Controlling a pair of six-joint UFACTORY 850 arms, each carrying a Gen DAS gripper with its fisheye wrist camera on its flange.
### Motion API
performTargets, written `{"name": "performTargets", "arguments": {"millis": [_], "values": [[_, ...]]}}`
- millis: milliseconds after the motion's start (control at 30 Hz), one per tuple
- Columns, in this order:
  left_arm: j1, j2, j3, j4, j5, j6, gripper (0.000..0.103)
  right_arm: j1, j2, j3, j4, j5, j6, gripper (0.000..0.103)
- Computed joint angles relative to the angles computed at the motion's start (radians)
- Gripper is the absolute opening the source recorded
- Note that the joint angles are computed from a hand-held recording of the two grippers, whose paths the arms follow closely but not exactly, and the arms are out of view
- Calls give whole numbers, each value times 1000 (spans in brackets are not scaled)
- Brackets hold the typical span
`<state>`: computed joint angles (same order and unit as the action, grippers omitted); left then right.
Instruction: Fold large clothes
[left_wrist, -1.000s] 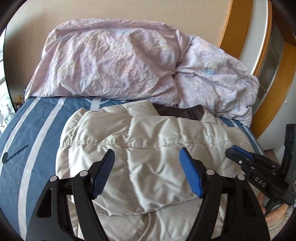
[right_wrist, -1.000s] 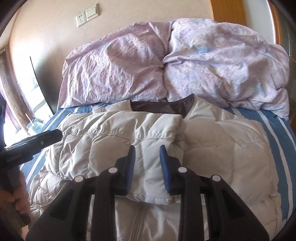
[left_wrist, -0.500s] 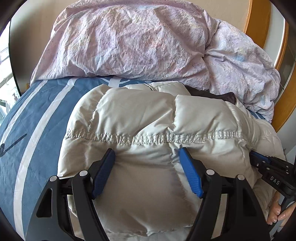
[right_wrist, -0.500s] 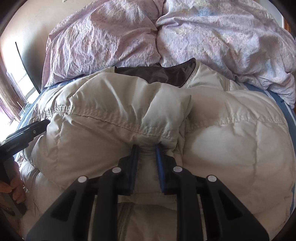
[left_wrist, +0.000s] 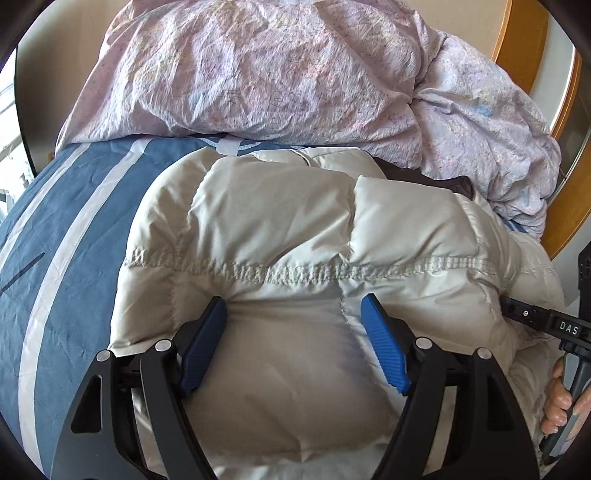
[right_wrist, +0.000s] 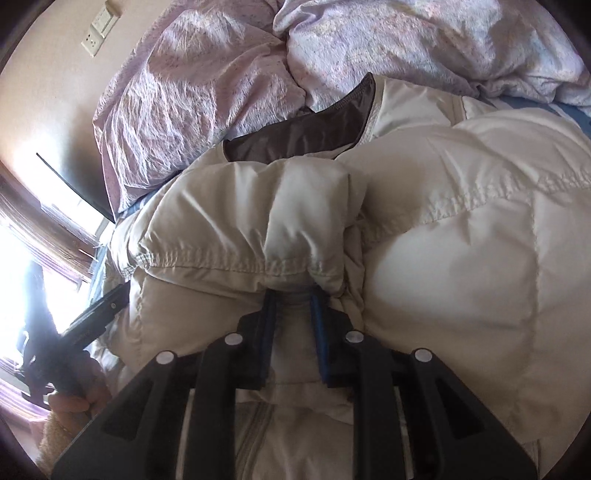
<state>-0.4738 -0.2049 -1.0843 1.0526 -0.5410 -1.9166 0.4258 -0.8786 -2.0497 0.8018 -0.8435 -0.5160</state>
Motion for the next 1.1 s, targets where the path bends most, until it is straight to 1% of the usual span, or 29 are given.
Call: {"name": "performTargets", "arguments": {"millis": [33,67,100,133,167,233,267,400,533,600,700,733,833,933,1000,1100], "values": [[-6,34,30,27,24,-36,76,-19,26,35,59,-24,-33,32],[-14,71,61,50,41,-62,77,-35,64,86,105,-26,-65,53],[-25,105,89,73,44,-84,78,-52,113,148,135,-8,-98,72],[-42,140,116,96,33,-104,81,-70,162,209,159,11,-140,75],[-59,183,154,122,27,-127,84,-88,199,250,167,17,-167,76],[-84,266,228,146,42,-157,85,-139,276,342,188,16,-211,80],[-97,306,264,144,45,-168,85,-166,306,378,184,17,-216,85],[-140,442,395,80,72,-160,85,-265,412,528,113,56,-206,86],[-181,535,502,72,129,-245,85,-357,465,635,77,30,-192,86],[-203,573,549,149,166,-375,85,-403,481,679,95,0,-221,86],[-225,605,596,292,205,-574,85,-444,489,723,120,-35,-248,86],[-230,608,605,329,211,-623,85,-455,490,735,129,-43,-257,86],[-240,610,618,419,230,-734,84,-472,481,753,152,-83,-268,80],[-250,600,622,518,241,-843,83,-471,473,760,142,-107,-274,76],[-255,598,627,564,246,-897,82,-469,464,762,146,-134,-284,71],[-262,591,633,627,247,-974,81,-466,467,773,165,-144,-318,70]]}}
